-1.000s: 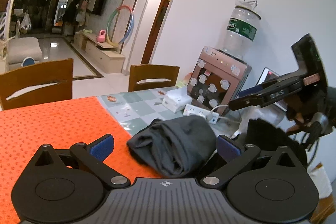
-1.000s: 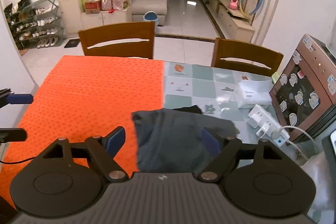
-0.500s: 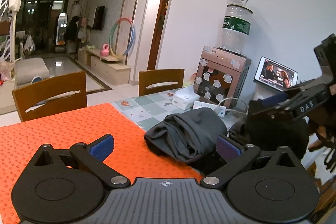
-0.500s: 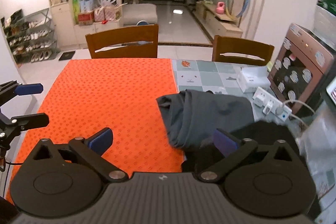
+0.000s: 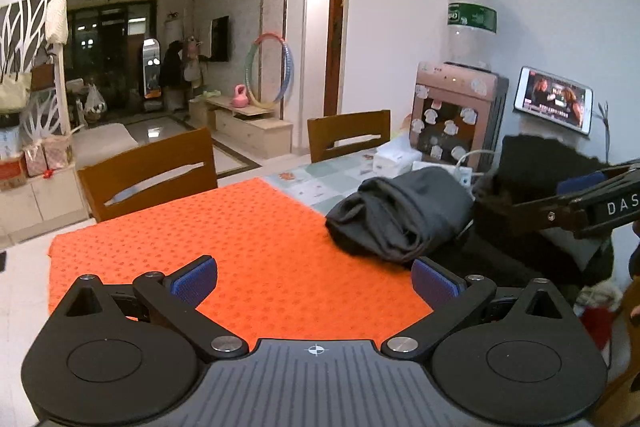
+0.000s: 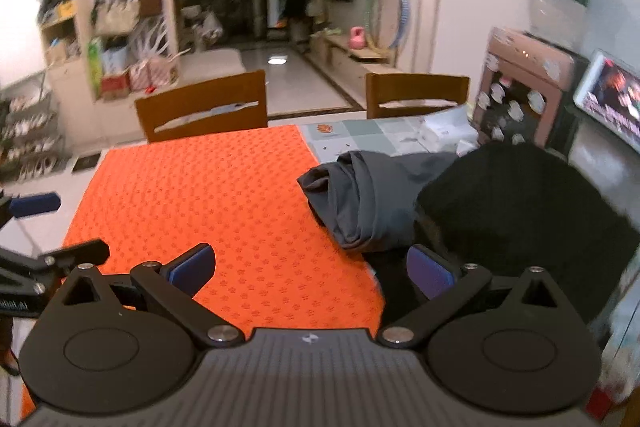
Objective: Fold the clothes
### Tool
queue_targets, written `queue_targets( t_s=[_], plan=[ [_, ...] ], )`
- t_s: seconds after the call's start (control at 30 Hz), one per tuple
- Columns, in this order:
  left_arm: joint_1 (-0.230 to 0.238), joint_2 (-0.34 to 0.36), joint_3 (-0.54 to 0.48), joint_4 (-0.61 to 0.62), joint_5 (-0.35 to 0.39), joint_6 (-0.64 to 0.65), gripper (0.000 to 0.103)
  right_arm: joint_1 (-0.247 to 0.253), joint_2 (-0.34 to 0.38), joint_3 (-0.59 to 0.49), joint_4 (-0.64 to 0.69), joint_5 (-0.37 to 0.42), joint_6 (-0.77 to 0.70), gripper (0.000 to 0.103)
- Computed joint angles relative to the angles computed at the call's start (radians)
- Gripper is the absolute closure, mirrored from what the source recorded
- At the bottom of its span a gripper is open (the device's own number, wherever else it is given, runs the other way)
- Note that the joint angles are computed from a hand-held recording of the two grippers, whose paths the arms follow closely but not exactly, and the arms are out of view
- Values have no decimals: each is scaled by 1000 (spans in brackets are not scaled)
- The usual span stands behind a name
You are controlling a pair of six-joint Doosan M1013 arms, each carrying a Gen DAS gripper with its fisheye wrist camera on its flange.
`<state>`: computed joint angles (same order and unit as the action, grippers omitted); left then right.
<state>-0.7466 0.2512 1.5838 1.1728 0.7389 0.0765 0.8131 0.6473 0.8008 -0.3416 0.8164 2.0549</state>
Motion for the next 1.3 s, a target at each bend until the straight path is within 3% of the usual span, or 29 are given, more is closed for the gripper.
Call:
queue_targets(
  t_s=[0.13,0.33,0.67,1.3],
  plan=[
    [6,-16,27,-73,-5,51,0,32,-13,64,-107,-29,185,0],
    [18,-29,56,-211,1,105,0,65,18,56,-170,17,283,0],
    [18,-36,91,-286,51,112,0,112,50,57,-328,98,497,0],
    [33,-31,92,-342,4,181,0,122,74,41,-324,149,539,0]
  ],
)
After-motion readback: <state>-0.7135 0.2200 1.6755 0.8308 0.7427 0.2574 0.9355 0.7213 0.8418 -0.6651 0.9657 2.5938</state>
